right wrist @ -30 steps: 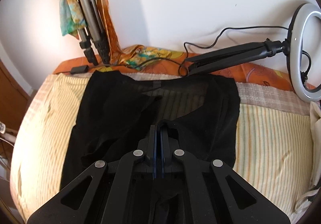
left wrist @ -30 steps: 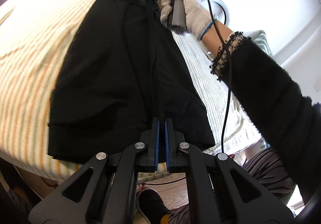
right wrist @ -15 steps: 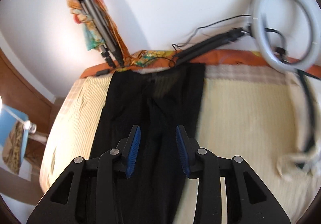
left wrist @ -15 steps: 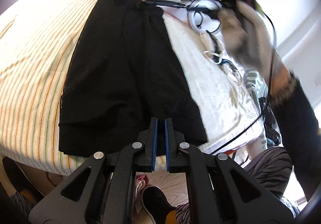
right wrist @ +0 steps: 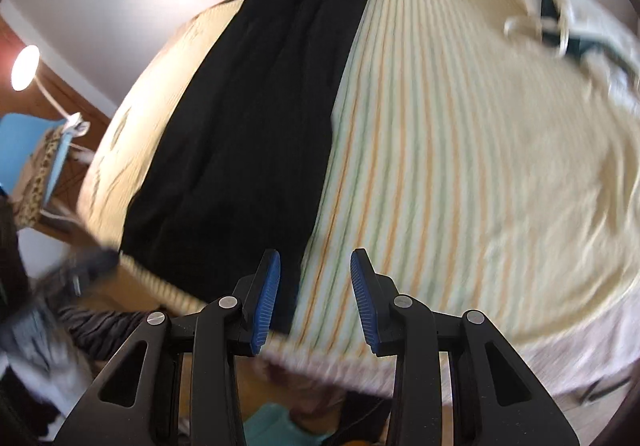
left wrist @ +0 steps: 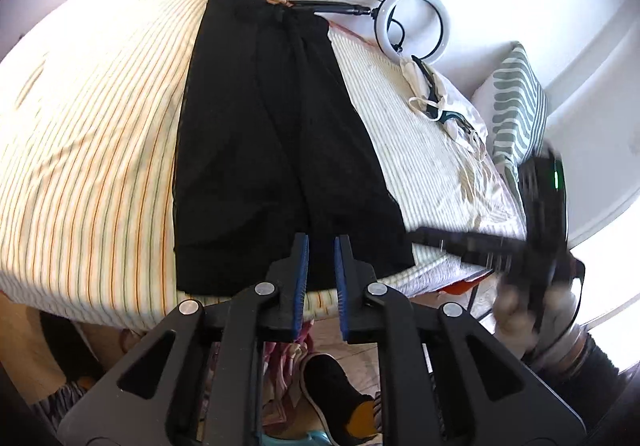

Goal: Fold small clothes

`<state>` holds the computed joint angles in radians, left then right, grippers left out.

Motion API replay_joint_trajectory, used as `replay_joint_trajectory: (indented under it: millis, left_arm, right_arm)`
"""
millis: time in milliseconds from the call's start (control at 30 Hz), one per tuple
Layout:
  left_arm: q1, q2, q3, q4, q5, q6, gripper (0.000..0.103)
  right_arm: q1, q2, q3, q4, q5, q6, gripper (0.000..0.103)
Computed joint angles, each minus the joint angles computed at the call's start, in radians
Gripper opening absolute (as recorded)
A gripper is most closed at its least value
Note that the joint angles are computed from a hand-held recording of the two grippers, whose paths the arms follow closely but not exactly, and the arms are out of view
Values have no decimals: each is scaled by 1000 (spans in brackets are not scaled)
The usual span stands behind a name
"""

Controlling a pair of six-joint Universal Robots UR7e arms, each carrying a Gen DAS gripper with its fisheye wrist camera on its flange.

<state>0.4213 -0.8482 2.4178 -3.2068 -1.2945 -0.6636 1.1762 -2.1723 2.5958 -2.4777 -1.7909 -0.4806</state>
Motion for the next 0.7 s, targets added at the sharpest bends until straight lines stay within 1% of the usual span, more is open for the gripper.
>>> replay_joint_trajectory:
  millis: [67, 100, 133, 200, 300, 367, 400, 433, 467, 533, 567, 600, 633, 700]
  left_arm:
    - [29, 16, -35, 12, -41, 26, 10]
    - [36, 27, -53, 27, -45, 42, 11]
    - [33, 34, -65, 41, -44, 54, 11]
    - [31, 61, -95, 79, -27, 78, 11]
    - [35, 85, -104, 93, -34, 89, 11]
    - [36, 103, -111, 94, -30, 89, 11]
    - [35, 113, -114, 89, -27, 95, 4]
    - [34, 121, -115, 80, -23, 108, 3]
    - [32, 125, -116, 79, -16, 115, 0]
    - [29, 121, -110, 76, -12, 117, 0]
    - [27, 112, -103, 77, -13, 115, 0]
    - [22, 101, -92, 76, -5, 113, 0]
    - [16, 97, -86, 78, 4, 114, 0]
    - [9, 92, -78, 95, 21, 120, 0]
  right_arm:
    - [-28, -32, 20, 13, 34, -15, 35]
    - [-40, -48, 28, 24, 55, -22, 35]
    - [-41, -53, 28, 27, 59, -26, 35]
    - [-17, -50, 32, 30, 50, -28, 35]
    - [37, -2, 40, -26, 0, -19, 35]
    - [51, 6, 51, -56, -17, -30, 34]
    - [57, 18, 49, -68, -22, -32, 28]
    - [59, 27, 46, -76, -23, -35, 19]
    - [50, 30, 45, -73, -17, -41, 2]
    - [36, 14, 53, -73, 3, -45, 2]
    - [40, -2, 52, -61, 6, -49, 2]
    - [44, -43, 52, -37, 13, -69, 2]
    - [60, -76, 53, -25, 2, -95, 2]
    - [94, -97, 57, -28, -32, -123, 2]
